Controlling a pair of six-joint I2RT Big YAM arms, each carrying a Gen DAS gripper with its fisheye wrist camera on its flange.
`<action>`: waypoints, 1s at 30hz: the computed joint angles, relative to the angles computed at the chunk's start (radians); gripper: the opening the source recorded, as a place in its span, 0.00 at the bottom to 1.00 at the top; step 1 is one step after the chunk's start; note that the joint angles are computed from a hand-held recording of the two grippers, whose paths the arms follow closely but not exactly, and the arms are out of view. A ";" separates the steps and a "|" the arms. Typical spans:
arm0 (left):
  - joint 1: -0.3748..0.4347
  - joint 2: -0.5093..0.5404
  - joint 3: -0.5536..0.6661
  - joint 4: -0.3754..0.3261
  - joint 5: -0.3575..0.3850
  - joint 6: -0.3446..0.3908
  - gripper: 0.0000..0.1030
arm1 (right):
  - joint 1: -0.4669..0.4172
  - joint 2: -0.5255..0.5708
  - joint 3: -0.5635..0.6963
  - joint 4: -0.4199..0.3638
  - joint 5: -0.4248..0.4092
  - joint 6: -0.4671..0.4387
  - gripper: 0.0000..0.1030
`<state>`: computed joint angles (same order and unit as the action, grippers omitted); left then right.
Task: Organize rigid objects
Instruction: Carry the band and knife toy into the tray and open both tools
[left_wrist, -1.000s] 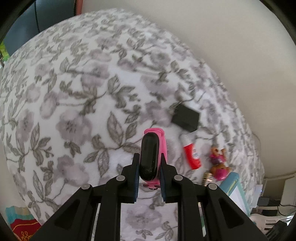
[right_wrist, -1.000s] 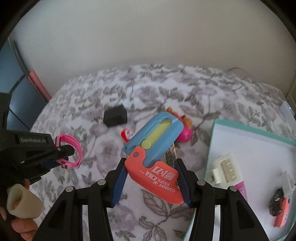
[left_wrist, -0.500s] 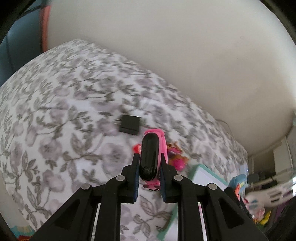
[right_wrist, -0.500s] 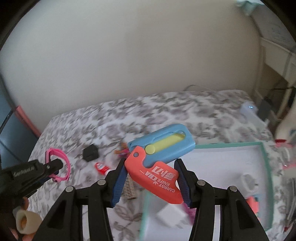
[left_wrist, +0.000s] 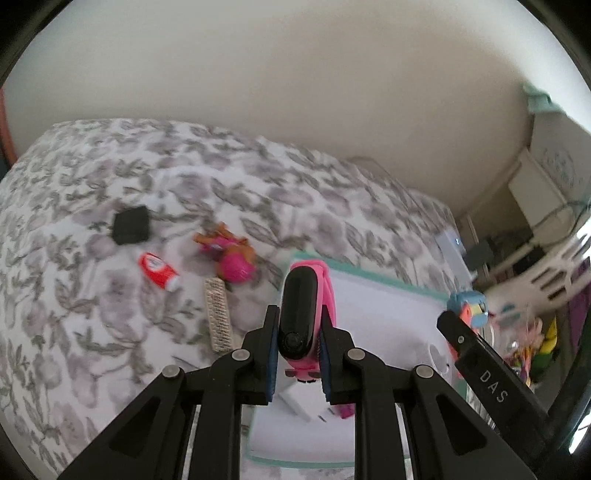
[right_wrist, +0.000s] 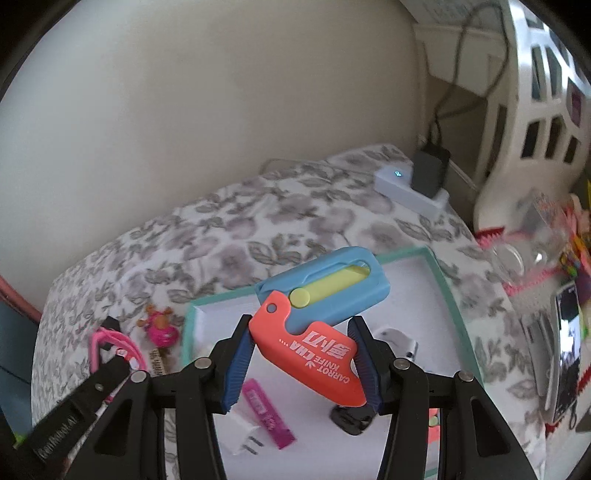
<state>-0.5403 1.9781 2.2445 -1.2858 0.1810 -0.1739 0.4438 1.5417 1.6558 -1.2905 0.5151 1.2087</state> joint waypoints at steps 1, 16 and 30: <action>-0.009 0.007 -0.002 -0.005 -0.005 -0.001 0.19 | -0.005 -0.002 -0.011 0.005 -0.010 0.004 0.53; -0.066 0.093 0.022 -0.082 0.004 0.040 0.19 | -0.044 -0.004 -0.107 0.038 -0.152 0.032 0.53; -0.066 0.118 0.041 -0.111 -0.041 0.053 0.41 | -0.050 0.007 -0.099 0.018 -0.185 0.032 0.54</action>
